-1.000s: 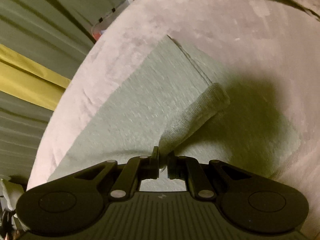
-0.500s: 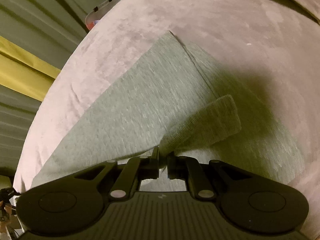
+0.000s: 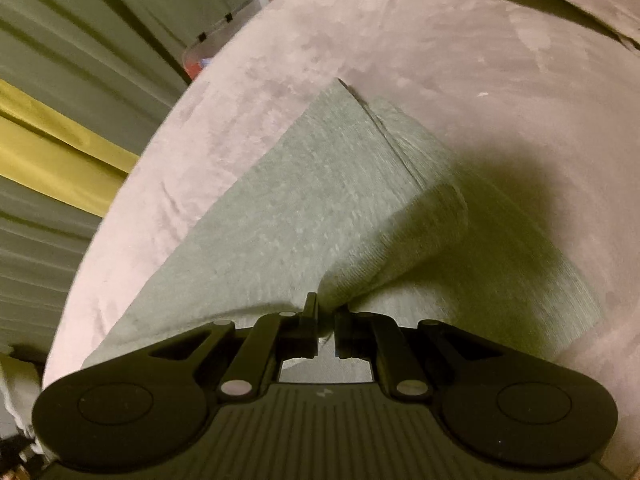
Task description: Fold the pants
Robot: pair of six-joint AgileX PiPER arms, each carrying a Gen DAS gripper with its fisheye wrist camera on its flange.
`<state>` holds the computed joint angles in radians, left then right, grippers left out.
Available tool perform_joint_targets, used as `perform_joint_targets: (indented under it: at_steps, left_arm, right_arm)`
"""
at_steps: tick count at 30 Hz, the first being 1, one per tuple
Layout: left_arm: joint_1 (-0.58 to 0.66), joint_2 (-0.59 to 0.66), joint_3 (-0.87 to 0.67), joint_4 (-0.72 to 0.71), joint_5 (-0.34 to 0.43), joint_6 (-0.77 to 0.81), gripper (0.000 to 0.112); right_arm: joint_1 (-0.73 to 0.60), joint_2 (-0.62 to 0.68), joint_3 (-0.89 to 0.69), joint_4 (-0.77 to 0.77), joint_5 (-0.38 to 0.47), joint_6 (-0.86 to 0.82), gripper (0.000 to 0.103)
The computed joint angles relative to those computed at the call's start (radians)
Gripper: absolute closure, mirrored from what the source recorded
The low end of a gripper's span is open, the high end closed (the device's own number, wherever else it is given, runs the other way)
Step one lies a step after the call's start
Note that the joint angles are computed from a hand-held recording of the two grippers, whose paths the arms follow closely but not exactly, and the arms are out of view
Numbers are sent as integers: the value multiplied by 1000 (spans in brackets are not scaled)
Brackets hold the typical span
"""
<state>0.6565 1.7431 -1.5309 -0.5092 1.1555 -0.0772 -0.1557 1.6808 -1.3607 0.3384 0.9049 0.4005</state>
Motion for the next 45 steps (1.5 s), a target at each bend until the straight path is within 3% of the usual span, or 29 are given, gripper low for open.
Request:
perform_joint_targets:
  at_steps: [4, 8, 11, 14, 17, 19, 21, 23, 25, 28, 35, 41, 43, 45]
  left_arm:
    - [188, -116, 276, -93, 0, 190, 100]
    - [308, -1, 386, -98, -86, 265, 97]
    - [397, 17, 479, -232, -113, 397, 96]
    - [421, 20, 498, -274, -113, 491, 92]
    - [431, 23, 476, -291, -83, 481, 78]
    - [416, 10, 489, -320, -98, 448, 67]
    - [403, -8, 506, -326, -116, 439, 65]
    - [362, -26, 502, -285, -153, 421, 70]
    - [333, -52, 510, -230, -183, 409, 81]
    - [336, -76, 512, -185, -179, 382, 88]
    - [366, -111, 518, -165, -151, 404, 92]
    - [461, -102, 551, -227, -117, 446, 88]
    - [440, -184, 562, -175, -148, 427, 72]
    - [382, -310, 580, -100, -214, 387, 60]
  right_arm:
    - [-34, -110, 100, -14, -4, -11, 97]
    - [-115, -157, 194, 15, 21, -60, 97]
    - [-160, -102, 220, 67, 26, -145, 97]
    - [-171, -44, 247, 73, 2, -182, 95]
    - [-173, -42, 285, 87, -38, -210, 93]
    - [-178, -47, 286, 106, -43, -234, 81]
    - [-179, -51, 283, 93, -47, -224, 79]
    - [-183, -48, 283, 96, -51, -223, 80]
    - [-169, -48, 285, 70, -63, -199, 92]
    - [-163, -66, 300, 46, -78, -191, 98]
    - [-185, -202, 369, 1, -108, -165, 98]
    - [-142, -162, 379, -258, -101, 59, 95]
    - [-73, -173, 336, -426, -46, 221, 78]
    - [34, -181, 265, -626, 26, 320, 77]
